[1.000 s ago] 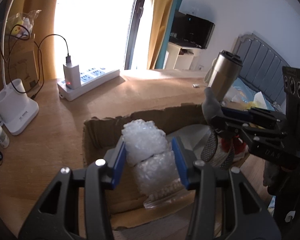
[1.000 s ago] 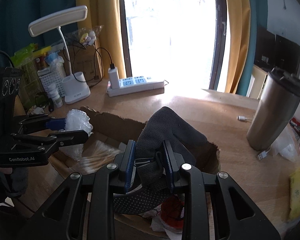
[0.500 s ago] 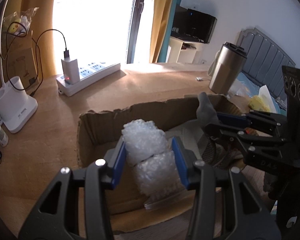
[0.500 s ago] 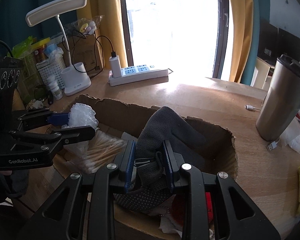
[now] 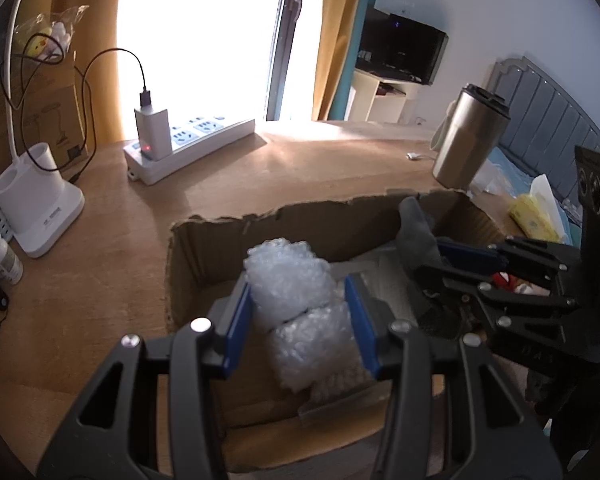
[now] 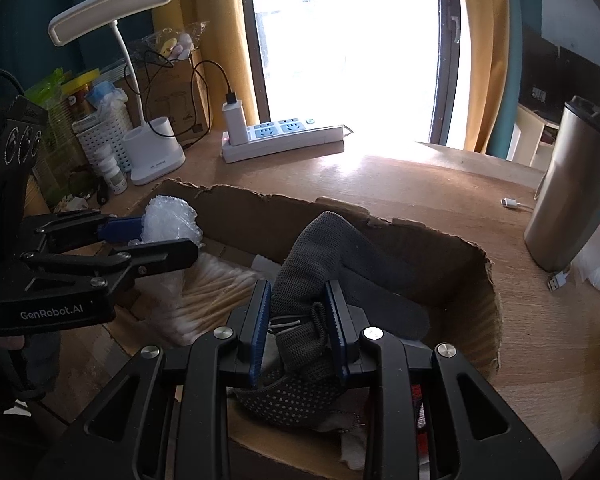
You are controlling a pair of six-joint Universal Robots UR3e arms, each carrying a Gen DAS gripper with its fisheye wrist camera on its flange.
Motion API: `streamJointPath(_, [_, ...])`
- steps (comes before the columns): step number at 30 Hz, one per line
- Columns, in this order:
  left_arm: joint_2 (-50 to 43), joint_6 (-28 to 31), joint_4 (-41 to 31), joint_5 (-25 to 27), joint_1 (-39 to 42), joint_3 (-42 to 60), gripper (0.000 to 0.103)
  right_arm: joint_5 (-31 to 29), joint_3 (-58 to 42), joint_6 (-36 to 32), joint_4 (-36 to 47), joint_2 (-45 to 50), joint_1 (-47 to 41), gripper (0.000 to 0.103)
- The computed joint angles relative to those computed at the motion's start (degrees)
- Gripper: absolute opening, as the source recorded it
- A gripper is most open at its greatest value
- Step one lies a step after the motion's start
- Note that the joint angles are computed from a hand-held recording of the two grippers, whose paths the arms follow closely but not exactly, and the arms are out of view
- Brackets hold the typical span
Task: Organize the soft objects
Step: 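Lower the bubble wrap and glove into the box and open both tools, then withdraw both tools from the box toward the teddy bear and tissue pack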
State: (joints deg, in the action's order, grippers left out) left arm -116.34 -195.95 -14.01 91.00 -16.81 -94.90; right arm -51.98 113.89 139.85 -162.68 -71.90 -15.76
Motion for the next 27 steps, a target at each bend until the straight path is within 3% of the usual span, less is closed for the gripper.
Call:
streamJointPath(6, [0.81,-0.84,-1.16,1.15,-0.47,0.0,0.051,-0.03,1.12,0.63,-0.72,-1.36,-0.33,0.032])
streamJointPath(11, [2.35,-1.46,-1.19,2.11,-0.59,-1.26,0.052,0.26,2.62,0.79,-0.99,-3.18,-1.05,0.043])
streamJointPath(20, [5.99,-2.39,-0.01,3.88,-1.69,-4.43,0.054,1.4,6.62,0.24,-1.36,-8.28,-2.41,0.046])
streamJointPath(22, [6.97,-2.8,0.41,3.97,-1.8,-5.38,0.058,1.74,7.9,-0.07,-1.18,-10.02,-3.01,0.046])
streamJointPath(24, [7.93,-2.92,0.96,4.18,-2.0,-6.33,0.076,2.08,9.16,-0.48,-1.05,-11.55,-3.66,0.046])
streamJointPath(27, [9.9,-3.3,2.56,4.29,-2.34,-8.49,0.076,2.51,11.29,-0.84,-0.85,-14.23,-4.67,0.048])
